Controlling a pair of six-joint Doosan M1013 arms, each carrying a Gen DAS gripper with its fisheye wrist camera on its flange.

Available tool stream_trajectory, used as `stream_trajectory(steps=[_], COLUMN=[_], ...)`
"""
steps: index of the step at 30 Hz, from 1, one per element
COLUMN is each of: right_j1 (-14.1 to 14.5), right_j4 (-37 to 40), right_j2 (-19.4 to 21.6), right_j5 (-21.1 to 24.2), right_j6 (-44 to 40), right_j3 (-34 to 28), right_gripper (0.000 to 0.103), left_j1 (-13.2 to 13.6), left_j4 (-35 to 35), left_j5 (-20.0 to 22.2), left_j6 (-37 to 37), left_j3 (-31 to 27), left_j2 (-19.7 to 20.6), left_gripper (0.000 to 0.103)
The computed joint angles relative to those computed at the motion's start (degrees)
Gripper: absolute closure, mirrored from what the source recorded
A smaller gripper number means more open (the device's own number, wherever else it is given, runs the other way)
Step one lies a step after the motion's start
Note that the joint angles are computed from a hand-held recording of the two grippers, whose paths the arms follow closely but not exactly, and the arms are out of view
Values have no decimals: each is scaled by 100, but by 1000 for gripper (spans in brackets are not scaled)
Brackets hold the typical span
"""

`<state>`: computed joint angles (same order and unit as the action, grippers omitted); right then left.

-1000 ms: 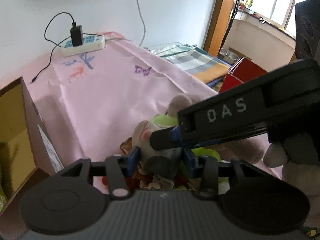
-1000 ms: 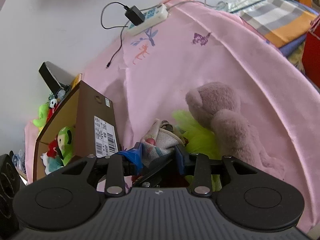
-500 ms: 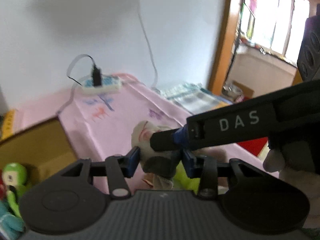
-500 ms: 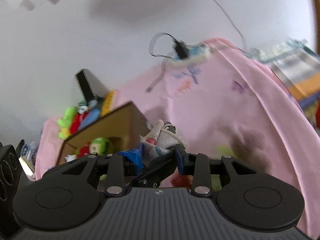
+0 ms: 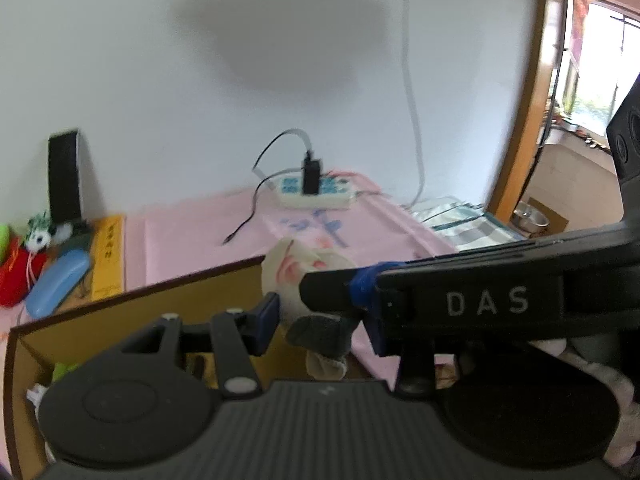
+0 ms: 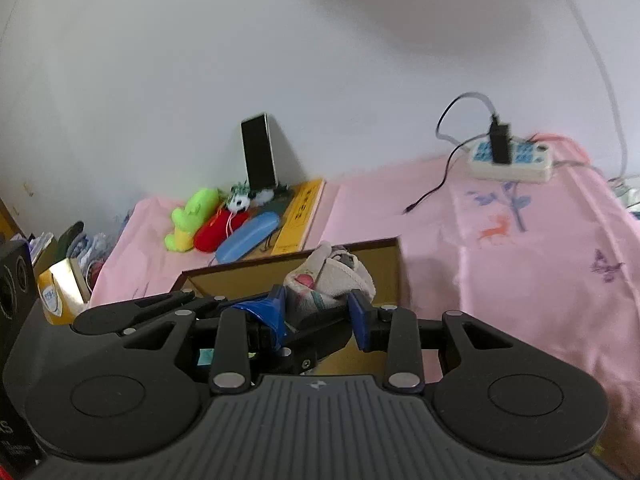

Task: Organize soft objects
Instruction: 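Lift the white plush with the right gripper and carry it over the cardboard box, then lower the white plush into the cardboard box and open the right gripper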

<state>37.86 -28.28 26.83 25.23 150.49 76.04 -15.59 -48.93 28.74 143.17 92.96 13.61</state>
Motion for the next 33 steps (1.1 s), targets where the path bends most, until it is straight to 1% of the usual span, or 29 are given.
stream_trajectory(steps=[3, 5, 7, 10, 14, 16, 18, 21, 22, 23, 24, 26, 28, 29, 33], right_j1=[-80, -90, -126, -167, -167, -147, -110, -134, -144, -143, -149, -169, -182, -192, -223], right_j4=[608, 784, 1069, 1297, 1186, 969, 674, 770, 749, 695, 680, 739, 794, 847, 979], right_j2=[218, 328, 463, 661, 860, 965, 1081, 1186, 1209, 1221, 1207, 1171, 1140, 1126, 973], right_j5=[133, 230, 385, 642, 937, 1090, 1298, 1454, 1493, 1522, 1468, 1374, 1303, 1262, 1001], right_j6=[-565, -777, -1047, -1290, -1350, -1346, -1329, -1387, -1358, -1284, -1215, -1090, -985, -939, -634], right_j3=[-256, -407, -586, -851, -1103, -1232, -1381, -1500, -1519, -1525, -1488, -1431, -1389, -1371, -1158], right_gripper=[86, 87, 87, 88, 89, 91, 91, 91, 91, 94, 94, 94, 94, 94, 94], left_j1=[88, 136, 191, 246, 238, 234, 207, 212, 219, 251, 295, 354, 392, 393, 376], left_j4=[297, 423, 536, 674, 1014, 1154, 1440, 1581, 1592, 1484, 1347, 1146, 981, 964, 1303], left_j5=[189, 333, 520, 757, 946, 1081, 1250, 1484, 1530, 1654, 1804, 1929, 1883, 1795, 1564], left_j6=[-348, -522, -700, -968, -1451, -1664, -1958, -2130, -2163, -2129, -2096, -2046, -1917, -1843, -1864], left_j3=[-202, -359, -525, -734, -973, -1071, -1201, -1331, -1356, -1395, -1439, -1458, -1399, -1347, -1196], left_j2=[211, 371, 519, 738, 961, 1055, 1168, 1282, 1311, 1349, 1391, 1418, 1373, 1324, 1143], left_gripper=[62, 62, 62, 62, 61, 60, 61, 52, 52, 52, 52, 52, 52, 52, 52])
